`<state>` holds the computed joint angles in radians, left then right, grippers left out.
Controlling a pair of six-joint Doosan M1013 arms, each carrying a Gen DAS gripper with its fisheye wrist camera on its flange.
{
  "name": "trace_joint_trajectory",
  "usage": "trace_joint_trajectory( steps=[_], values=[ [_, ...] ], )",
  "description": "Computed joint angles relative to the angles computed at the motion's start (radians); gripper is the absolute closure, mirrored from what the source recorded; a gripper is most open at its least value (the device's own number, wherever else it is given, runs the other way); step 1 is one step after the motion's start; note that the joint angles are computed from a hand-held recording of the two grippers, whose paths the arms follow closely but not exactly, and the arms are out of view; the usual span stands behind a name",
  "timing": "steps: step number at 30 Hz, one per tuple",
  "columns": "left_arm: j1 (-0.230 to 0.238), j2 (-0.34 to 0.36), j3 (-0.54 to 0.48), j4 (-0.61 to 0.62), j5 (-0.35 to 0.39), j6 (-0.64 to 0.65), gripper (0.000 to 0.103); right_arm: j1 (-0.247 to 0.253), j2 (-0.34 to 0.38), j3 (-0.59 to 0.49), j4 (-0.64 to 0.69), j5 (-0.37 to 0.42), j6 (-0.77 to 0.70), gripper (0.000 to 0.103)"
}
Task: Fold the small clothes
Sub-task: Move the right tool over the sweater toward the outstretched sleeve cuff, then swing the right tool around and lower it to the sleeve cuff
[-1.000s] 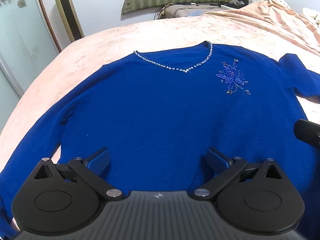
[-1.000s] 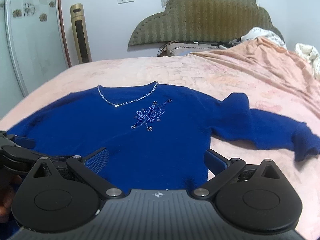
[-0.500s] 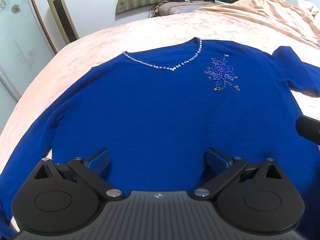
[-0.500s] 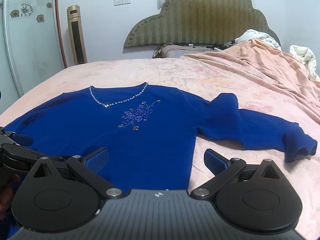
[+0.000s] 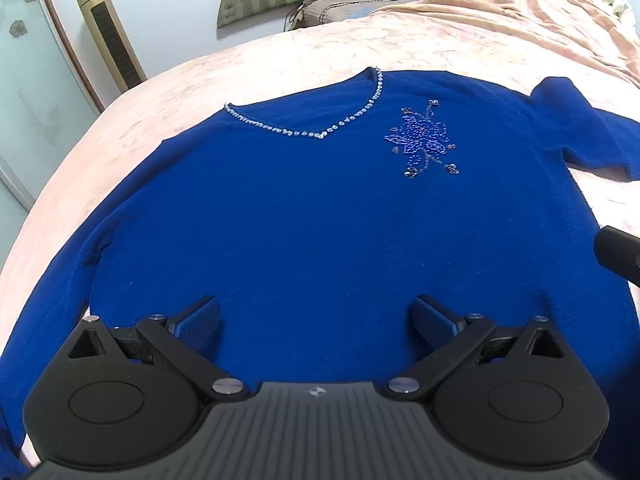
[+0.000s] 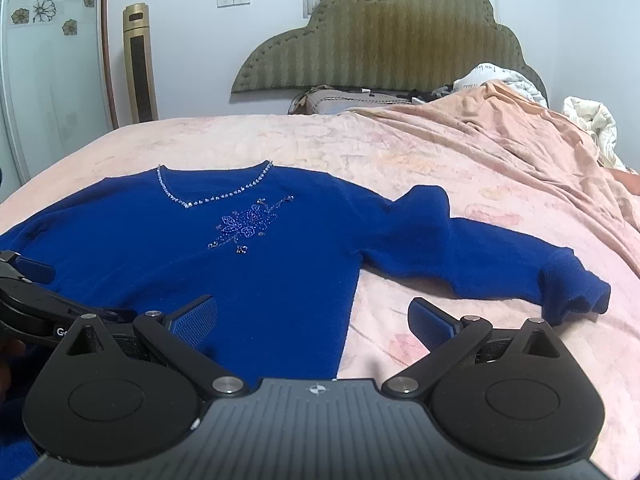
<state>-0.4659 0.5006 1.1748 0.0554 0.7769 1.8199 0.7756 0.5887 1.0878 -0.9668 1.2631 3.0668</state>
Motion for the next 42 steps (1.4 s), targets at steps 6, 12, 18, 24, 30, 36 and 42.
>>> trace_joint_trajectory(
  steps=[6, 12, 18, 24, 30, 36, 42],
  values=[
    [0.004, -0.007, 0.004, -0.119, -0.027, 0.109, 0.0, 0.002, -0.019, 0.038, -0.02, -0.011, -0.011, 0.001],
    [-0.001, -0.023, 0.026, -0.196, -0.05, 0.238, 0.0, -0.004, -0.039, 0.076, -0.026, 0.093, 0.031, 0.007],
    [-0.001, -0.009, 0.007, -0.172, -0.011, 0.209, 0.0, -0.053, -0.14, 0.227, 0.069, 0.02, 0.183, 0.006],
    [0.002, -0.005, 0.001, -0.16, 0.006, 0.185, 0.0, -0.104, -0.257, 0.395, -0.031, -0.082, 0.388, 0.009],
    [0.005, -0.002, -0.003, -0.152, 0.014, 0.165, 0.0, -0.09, -0.296, 0.423, -0.152, 0.331, 0.894, 0.001],
    [0.004, 0.006, -0.012, -0.144, 0.03, 0.157, 0.0, -0.075, -0.264, 0.368, -0.118, 0.323, 0.452, 0.001],
    [-0.002, 0.01, -0.015, -0.134, 0.038, 0.146, 0.0, -0.082, -0.239, 0.344, -0.045, 0.219, 0.091, 0.001]
  ],
)
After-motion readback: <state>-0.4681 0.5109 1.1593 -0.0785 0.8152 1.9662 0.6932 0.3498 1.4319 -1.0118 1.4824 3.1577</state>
